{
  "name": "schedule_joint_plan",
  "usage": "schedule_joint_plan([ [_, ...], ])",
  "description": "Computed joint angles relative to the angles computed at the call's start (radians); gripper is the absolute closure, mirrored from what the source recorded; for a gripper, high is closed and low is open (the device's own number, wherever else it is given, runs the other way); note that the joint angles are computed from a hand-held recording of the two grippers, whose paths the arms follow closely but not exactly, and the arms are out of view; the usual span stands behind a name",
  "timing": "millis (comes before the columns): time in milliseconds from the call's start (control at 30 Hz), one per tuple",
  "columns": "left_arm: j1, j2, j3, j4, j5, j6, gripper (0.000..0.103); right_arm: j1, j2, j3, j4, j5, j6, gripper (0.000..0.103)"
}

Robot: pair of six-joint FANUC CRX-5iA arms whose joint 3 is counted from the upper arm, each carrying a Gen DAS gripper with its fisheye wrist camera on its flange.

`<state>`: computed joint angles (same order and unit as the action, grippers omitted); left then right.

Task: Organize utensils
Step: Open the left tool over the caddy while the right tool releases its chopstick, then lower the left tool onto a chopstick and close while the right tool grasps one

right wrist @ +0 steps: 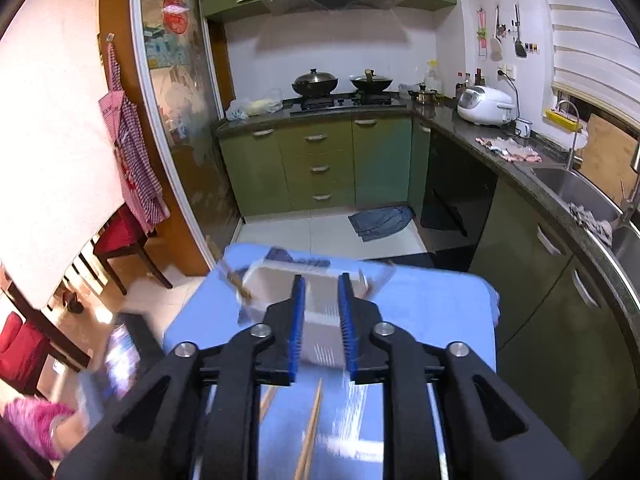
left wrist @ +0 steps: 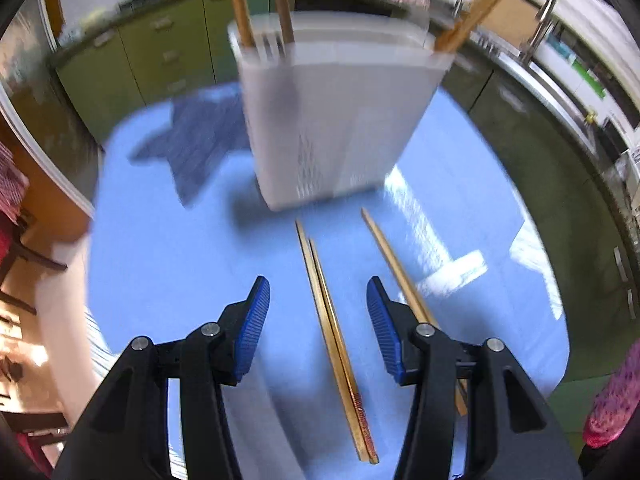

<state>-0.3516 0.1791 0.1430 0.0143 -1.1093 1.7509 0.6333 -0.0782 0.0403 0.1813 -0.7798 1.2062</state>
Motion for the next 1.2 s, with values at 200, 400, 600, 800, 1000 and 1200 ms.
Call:
schedule_joint_plan([
  [200,-0.011,0.112,0.065,-0.009,-0.072,0.043,0.065,-0.025,-0.102,-0.189,-0.071,-0.021,0.023,0.081],
  [400,-0.013,0.123,0.071,-0.014,-0.089,0.058,0.071,-0.095,-0.101,-0.279,-0.193,-0.031,0.074,0.081],
  [600,-0.016,0.124,0.079,-0.029,-0.115,0.061,0.077,-0.123,-0.048,-0.269,-0.259,-0.048,0.121,0.081],
  [800,-0.018,0.138,0.09,-0.034,-0.133,0.058,0.079,-0.115,-0.022,-0.24,-0.263,-0.066,0.12,0.081],
  [1000,-0.014,0.173,0.117,-0.021,-0.147,0.049,0.081,-0.113,-0.015,-0.23,-0.255,-0.075,0.115,0.075],
  [1200,-0.009,0.167,0.109,-0.027,-0.135,0.056,0.097,-0.095,0.017,-0.216,-0.236,-0.092,0.11,0.075],
])
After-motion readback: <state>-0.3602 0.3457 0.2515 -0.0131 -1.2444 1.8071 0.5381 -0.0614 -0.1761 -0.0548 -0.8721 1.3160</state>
